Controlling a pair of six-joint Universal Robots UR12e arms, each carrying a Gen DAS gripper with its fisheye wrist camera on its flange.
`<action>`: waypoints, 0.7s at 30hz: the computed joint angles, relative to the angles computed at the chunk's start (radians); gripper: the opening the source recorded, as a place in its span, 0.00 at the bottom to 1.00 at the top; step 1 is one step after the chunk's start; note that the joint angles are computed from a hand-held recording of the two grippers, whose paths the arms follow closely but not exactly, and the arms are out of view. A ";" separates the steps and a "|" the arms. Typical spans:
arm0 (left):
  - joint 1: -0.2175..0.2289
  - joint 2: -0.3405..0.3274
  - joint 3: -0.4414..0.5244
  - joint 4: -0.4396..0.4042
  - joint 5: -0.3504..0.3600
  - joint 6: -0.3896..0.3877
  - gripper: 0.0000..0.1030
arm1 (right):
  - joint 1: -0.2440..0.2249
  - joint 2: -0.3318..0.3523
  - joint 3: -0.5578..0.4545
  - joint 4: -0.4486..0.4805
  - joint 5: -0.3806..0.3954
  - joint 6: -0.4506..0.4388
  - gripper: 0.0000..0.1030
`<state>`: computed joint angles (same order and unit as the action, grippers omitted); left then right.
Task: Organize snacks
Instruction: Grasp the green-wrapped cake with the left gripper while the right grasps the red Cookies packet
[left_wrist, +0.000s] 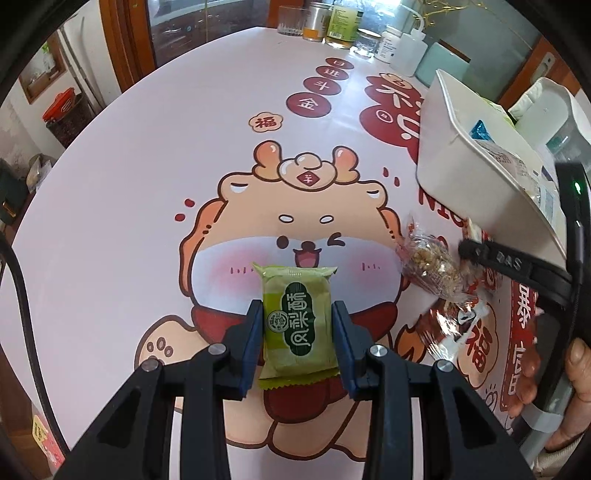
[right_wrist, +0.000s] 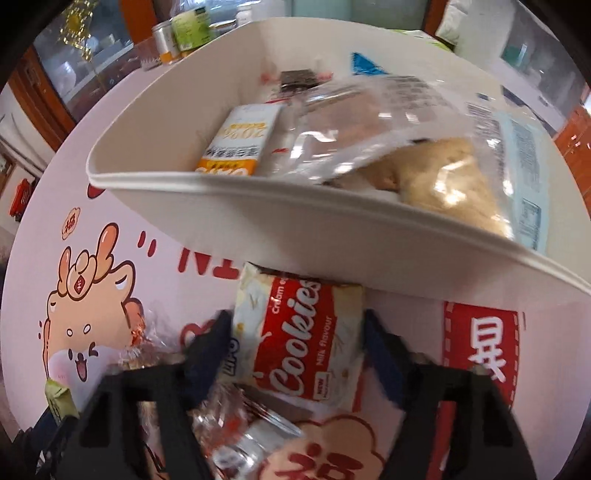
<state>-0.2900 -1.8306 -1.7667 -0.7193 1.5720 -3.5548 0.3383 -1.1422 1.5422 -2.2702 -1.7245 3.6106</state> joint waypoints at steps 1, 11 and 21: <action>-0.001 0.000 0.001 0.001 -0.001 0.006 0.34 | -0.006 -0.011 0.015 -0.007 0.016 -0.001 0.54; -0.020 0.006 0.010 -0.004 -0.011 0.101 0.34 | -0.050 -0.158 0.230 -0.145 0.160 0.021 0.52; -0.057 0.015 0.062 0.022 -0.045 0.229 0.34 | -0.072 -0.296 0.360 -0.265 0.164 0.032 0.52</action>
